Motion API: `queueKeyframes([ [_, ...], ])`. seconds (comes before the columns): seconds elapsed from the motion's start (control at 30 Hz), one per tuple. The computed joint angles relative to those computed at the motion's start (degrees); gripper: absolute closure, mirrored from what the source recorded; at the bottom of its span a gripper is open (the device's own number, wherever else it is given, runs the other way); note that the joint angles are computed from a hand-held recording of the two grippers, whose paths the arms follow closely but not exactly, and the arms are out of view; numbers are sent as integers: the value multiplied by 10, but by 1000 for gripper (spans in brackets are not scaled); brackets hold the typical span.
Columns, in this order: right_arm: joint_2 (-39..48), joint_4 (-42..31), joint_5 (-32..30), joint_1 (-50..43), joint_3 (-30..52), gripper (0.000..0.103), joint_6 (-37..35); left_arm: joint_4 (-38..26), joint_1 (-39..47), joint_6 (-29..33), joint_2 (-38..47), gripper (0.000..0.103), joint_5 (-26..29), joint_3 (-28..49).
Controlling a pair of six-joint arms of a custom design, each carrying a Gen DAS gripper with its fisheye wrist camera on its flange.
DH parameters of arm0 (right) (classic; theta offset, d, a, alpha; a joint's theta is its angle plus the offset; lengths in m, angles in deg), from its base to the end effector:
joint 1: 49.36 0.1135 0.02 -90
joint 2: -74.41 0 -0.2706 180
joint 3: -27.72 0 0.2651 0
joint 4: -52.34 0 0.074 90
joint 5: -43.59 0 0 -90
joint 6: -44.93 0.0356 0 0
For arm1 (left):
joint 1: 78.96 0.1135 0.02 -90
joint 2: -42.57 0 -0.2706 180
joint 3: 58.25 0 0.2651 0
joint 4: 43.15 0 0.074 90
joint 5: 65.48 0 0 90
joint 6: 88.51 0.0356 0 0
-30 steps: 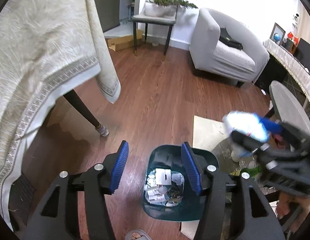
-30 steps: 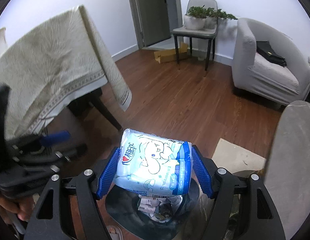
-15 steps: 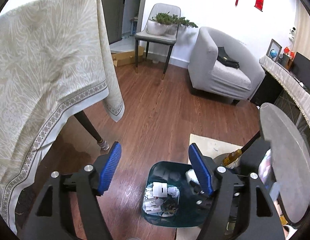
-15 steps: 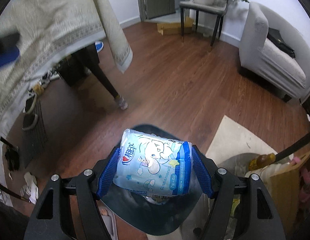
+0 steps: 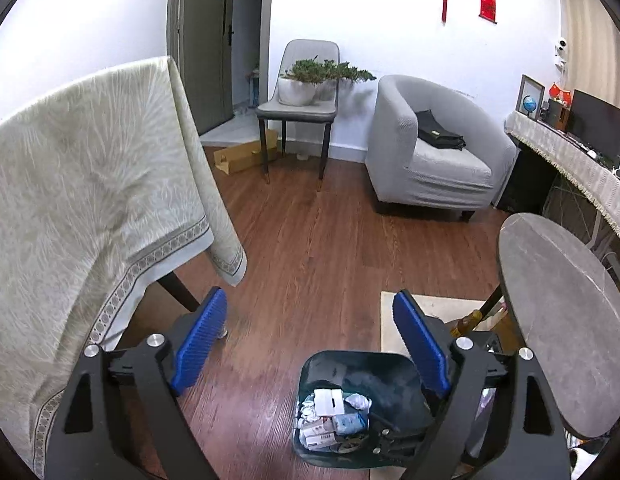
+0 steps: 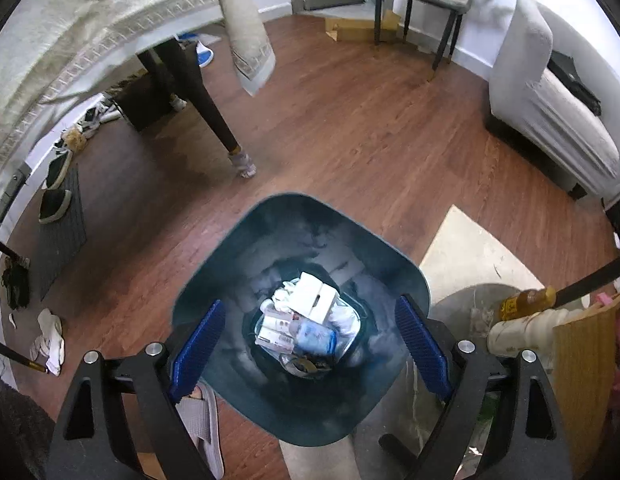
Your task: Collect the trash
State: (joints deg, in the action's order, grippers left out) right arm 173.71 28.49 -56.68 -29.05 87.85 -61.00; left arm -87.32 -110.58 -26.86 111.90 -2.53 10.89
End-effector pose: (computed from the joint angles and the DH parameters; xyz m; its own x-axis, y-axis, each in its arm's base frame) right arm 0.2967 0.1166 0.1159 -0.6891 -0.5430 -0.4799 -0.6308 0.7755 0.0283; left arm 0.2343 -0.1252 0.2919 -0.6142 -0.1185 -0.7802 -0.1155 0.9915 -0.0597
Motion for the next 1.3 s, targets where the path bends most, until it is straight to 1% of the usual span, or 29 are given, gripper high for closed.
queueKeyframes([
  [0.13, -72, -19, -25, -10, -13, 15, -11, -11, -18, -2, -5, 11, -19, 21],
  [0.33, -186, -61, -48, -46, -14, 15, -24, -38, -48, -5, -10, 8, -51, 60],
  [0.4, -224, -76, -70, -78, -11, 12, -24, -46, -57, -9, -5, 7, -55, 74],
  [0.47, -255, -95, -91, -115, -1, 11, -24, -51, -72, -11, 4, 6, -60, 88],
  [0.53, -271, -110, -110, -149, 13, 11, -27, -61, -94, -17, 20, 5, -81, 103],
  [0.57, -286, -119, -127, -177, 21, 9, -32, -66, -102, -21, 27, 5, -88, 111],
  [0.6, -296, -126, -138, -201, 27, 6, -39, -73, -111, -29, 32, 5, -97, 117],
  [0.67, -317, -136, -159, -251, 33, 4, -53, -85, -134, -55, 45, 4, -127, 130],
  [0.77, -333, -147, -203, -328, 42, 4, -72, -110, -173, -86, 66, 3, -187, 146],
  [0.87, -342, -159, -264, -432, 55, 4, -100, -106, -197, -107, 59, 3, -214, 143],
  [0.97, -345, -173, -308, -511, 62, 4, -131, -104, -226, -129, 43, 3, -236, 137],
  [1.03, -341, -192, -345, -580, 75, 4, -163, -122, -256, -151, 40, 3, -261, 140],
  [1.13, -325, -225, -400, -675, 94, 4, -209, -150, -285, -176, 50, 3, -273, 150],
  [1.2, -308, -248, -427, -725, 107, 4, -237, -167, -304, -188, 61, 3, -271, 157],
  [1.23, -295, -260, -440, -752, 116, 4, -252, -185, -317, -198, 73, 3, -276, 165],
  [1.3, -276, -284, -458, -793, 125, 4, -281, -199, -333, -210, 84, 3, -284, 165],
])
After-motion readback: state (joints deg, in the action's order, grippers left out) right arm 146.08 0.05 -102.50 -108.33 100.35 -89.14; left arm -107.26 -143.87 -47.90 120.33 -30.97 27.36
